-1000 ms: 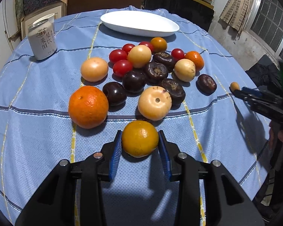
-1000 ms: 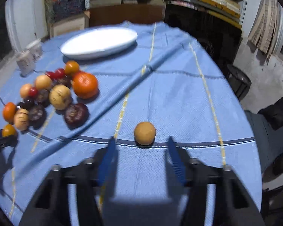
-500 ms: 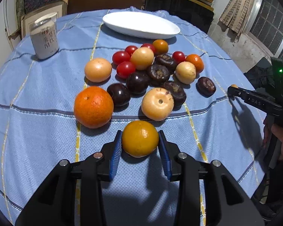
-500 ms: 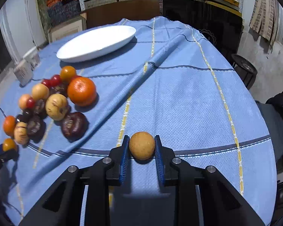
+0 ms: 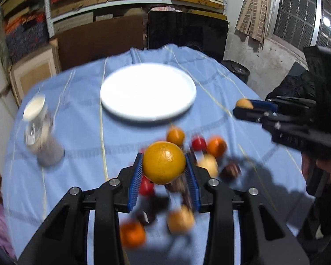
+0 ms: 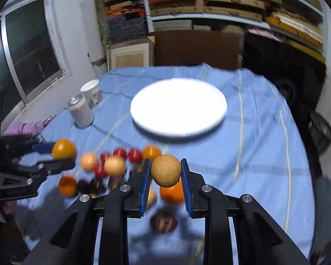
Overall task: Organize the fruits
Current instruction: 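Carry both fruits onto the white plate and open both tools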
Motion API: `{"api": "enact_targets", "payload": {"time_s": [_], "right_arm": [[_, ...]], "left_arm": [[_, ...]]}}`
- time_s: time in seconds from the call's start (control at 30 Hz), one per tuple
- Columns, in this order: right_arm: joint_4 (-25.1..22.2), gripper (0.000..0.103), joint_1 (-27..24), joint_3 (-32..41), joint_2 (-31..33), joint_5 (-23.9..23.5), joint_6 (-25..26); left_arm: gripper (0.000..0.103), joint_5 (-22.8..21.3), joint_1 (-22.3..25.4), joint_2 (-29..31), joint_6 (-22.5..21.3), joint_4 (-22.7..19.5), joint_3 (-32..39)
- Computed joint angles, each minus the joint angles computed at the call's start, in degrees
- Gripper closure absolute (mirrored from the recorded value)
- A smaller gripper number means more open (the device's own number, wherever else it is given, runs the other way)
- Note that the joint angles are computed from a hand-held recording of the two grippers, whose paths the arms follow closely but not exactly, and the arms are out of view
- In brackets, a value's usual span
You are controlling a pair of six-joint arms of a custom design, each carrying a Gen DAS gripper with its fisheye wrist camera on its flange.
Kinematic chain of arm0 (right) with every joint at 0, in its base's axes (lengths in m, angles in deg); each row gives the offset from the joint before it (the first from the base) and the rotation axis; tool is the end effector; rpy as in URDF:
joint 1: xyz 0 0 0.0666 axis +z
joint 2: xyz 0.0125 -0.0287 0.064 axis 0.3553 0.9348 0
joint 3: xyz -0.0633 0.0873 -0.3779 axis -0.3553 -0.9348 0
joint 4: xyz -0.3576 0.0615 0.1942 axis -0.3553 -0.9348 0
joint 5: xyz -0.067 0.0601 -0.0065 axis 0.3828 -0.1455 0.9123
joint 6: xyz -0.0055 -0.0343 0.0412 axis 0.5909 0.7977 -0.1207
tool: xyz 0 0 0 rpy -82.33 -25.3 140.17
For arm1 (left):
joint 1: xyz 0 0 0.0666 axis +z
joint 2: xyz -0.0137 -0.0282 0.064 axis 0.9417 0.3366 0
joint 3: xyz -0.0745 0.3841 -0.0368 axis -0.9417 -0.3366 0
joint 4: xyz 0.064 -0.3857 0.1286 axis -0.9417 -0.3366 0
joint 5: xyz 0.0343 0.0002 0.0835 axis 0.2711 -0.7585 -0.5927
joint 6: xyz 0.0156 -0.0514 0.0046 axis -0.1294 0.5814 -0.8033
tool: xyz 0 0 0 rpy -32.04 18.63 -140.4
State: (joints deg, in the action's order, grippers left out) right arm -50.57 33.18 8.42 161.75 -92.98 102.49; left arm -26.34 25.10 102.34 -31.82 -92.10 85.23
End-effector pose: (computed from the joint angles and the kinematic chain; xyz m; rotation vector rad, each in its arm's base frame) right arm 0.4529 0.1113 0.4240 -0.7144 2.2711 0.4023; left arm 0.3857 -0.3704 0.4377 0.1456 2.4382 -0.0953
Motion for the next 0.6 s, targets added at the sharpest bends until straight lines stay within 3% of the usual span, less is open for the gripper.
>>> {"api": "enact_targets", "payload": {"time_s": [0.07, 0.17, 0.33, 0.53, 0.6], "right_arm": [[-1.29, 0.076, 1.32, 5.87, 5.62, 2.2, 1.49], [-1.13, 0.076, 2.18, 13.87, 13.89, 4.74, 0.36], [-5.09, 0.076, 3.5, 28.6, 28.9, 7.93, 1.06], [-5.7, 0.076, 3.83, 43.36, 41.79, 10.03, -2.12], [-7.0, 0.063, 3.5, 45.78, 43.52, 9.5, -3.96]], "left_arm": [[0.067, 0.92, 3.63, 4.71, -3.8, -1.41, 5.84], [0.067, 3.48, 8.38, 10.31, -6.09, -0.65, 11.64], [0.067, 8.28, 15.4, 23.34, -6.6, -5.03, 24.85], [0.066, 10.95, 18.74, 34.65, -5.52, -9.46, 38.63], [0.044, 10.21, 18.81, 36.79, -4.39, -11.57, 42.1]]}}
